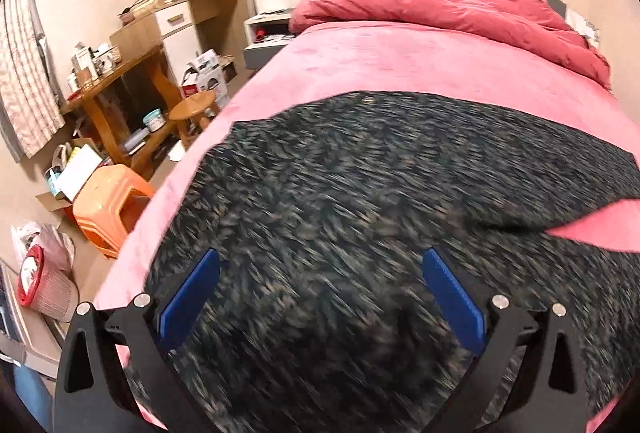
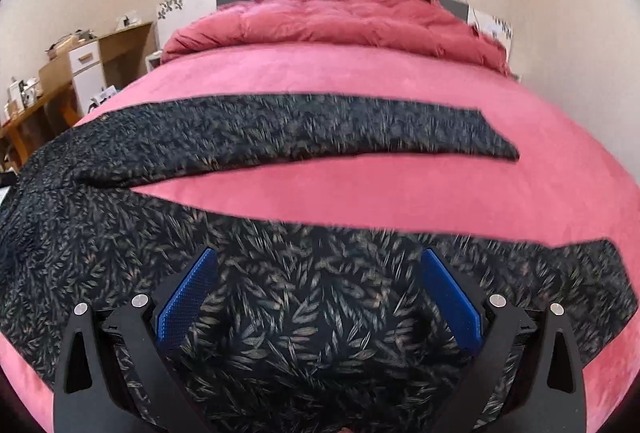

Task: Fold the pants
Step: 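Lower the right gripper onto the pants edge and close it while the left gripper grasps beside it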

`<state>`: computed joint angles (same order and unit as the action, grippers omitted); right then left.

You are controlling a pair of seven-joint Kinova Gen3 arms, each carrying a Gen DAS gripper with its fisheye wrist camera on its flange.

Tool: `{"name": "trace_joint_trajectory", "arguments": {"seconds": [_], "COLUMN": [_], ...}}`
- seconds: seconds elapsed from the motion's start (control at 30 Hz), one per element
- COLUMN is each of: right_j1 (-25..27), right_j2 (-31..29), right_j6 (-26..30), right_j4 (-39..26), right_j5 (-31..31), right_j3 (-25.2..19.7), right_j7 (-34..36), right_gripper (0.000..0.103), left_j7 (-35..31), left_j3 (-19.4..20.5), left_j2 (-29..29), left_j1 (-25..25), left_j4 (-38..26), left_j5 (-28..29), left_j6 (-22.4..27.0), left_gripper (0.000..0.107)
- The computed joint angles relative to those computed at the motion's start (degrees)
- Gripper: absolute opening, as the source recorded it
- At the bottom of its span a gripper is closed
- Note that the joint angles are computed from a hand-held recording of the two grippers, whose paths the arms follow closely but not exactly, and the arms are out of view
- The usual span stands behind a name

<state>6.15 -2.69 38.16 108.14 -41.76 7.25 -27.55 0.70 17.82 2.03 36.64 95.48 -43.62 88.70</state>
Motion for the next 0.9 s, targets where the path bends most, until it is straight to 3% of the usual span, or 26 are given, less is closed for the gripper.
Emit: {"name": "trace_joint_trajectory", "arguments": {"seconds": [0.2, 0.33, 0.4, 0.53, 0.63, 0.7, 0.8, 0.9], "right_j1": [0.2, 2.9, 4.2, 12.5, 16.3, 19.1, 24.2, 28.5], "right_j2": [0.8, -0.2, 1.2, 6.6, 11.6, 13.6, 16.8, 20.4], "right_j6": [0.7, 1.8, 6.5, 15.8, 21.4, 21.5, 22.3, 24.7], "right_j4": [-1.2, -3.2, -6.7, -15.1, -22.2, -24.7, -27.8, -30.5], "right_j5": [4.4, 5.8, 4.6, 3.9, 4.2, 4.8, 3.0, 1.7], "right_j3": [-0.6, 0.5, 3.7, 4.6, 8.0, 8.6, 8.8, 7.7], "right_j7": [-4.1, -4.8, -5.2, -8.4, -13.6, -17.0, -19.8, -20.9], "right_gripper": [0.100, 0.100, 0.100, 0.100, 0.100, 0.100, 0.100, 0.099], "left_j7": [2.9, 11.6, 16.3, 25.6, 32.6, 37.2, 43.4, 44.7], "left_j3": [0.6, 10.8, 16.1, 25.3, 28.2, 29.2, 26.6, 23.0], "left_j2": [-3.6, -7.4, -10.7, -16.7, -19.6, -21.3, -19.9, -15.8], "left_j1": [-2.9, -8.9, -12.6, -18.0, -17.9, -17.5, -11.0, -3.5], "left_j4": [5.3, 10.8, 13.6, 17.8, 19.4, 20.7, 22.2, 22.5], "left_j5": [1.8, 3.9, 6.2, 11.1, 14.2, 15.5, 14.7, 12.3], "left_j6": [-4.0, -3.5, -3.9, -3.1, -1.7, -2.6, -3.6, -4.2], "left_gripper": [0.101, 0.101, 0.101, 0.100, 0.100, 0.090, 0.075, 0.073]}}
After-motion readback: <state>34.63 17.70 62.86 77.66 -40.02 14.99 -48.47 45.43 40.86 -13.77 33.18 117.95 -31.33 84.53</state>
